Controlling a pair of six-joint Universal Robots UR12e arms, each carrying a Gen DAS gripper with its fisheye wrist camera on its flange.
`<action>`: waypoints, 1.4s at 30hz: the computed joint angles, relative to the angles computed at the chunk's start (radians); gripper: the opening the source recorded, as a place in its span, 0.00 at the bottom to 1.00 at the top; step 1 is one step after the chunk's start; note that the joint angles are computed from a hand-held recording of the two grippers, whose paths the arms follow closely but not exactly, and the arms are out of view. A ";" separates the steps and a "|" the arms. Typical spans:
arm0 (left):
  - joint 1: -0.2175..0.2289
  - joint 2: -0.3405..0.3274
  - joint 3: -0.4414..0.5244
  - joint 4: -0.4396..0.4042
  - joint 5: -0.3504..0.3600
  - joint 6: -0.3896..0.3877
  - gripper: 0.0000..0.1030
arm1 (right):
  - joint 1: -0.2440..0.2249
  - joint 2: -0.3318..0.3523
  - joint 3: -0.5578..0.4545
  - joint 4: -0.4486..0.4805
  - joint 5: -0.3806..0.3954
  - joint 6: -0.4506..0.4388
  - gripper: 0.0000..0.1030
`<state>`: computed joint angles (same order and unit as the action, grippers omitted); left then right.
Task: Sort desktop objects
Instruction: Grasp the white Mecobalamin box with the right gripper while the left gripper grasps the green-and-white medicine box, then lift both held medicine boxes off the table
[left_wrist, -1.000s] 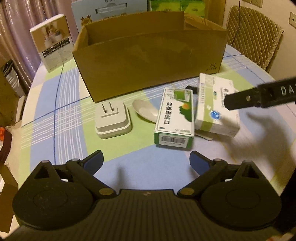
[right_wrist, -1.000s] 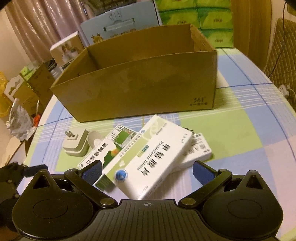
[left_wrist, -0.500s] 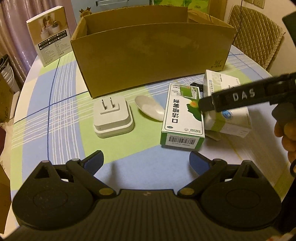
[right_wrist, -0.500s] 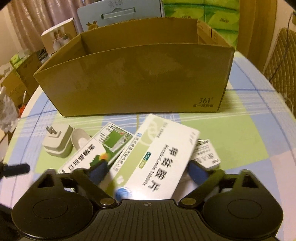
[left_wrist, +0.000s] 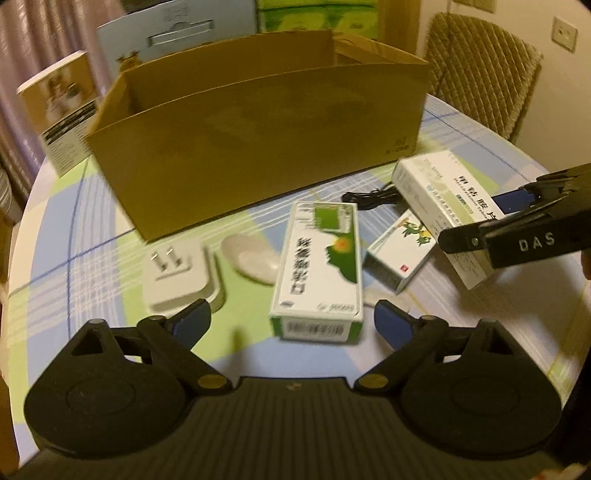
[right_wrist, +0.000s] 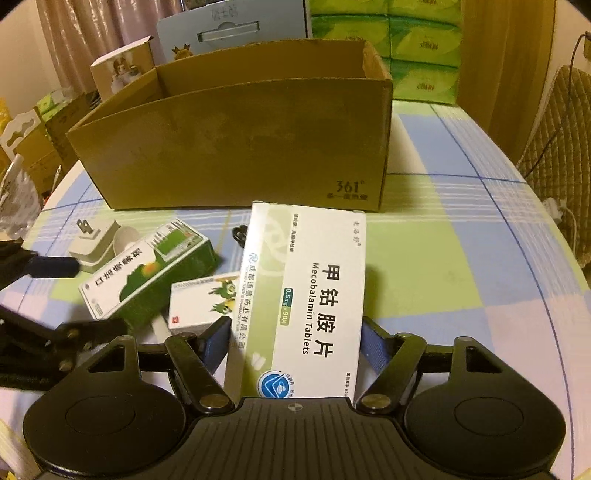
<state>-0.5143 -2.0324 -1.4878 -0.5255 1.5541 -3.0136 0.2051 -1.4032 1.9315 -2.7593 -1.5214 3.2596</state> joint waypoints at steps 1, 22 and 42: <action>-0.004 -0.009 0.014 -0.013 0.001 0.008 0.82 | -0.001 0.001 0.001 -0.003 0.003 -0.003 0.68; -0.080 0.072 -0.097 -0.012 0.109 -0.091 0.49 | 0.026 -0.120 0.105 0.088 -0.020 -0.025 0.66; -0.081 0.079 -0.138 0.034 0.059 -0.187 0.52 | 0.043 -0.122 0.193 -0.089 -0.059 -0.068 0.76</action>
<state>-0.5958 -1.9538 -1.6257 -0.4913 1.6127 -3.2010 0.2479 -1.5255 2.1244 -2.8484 -1.5806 3.1918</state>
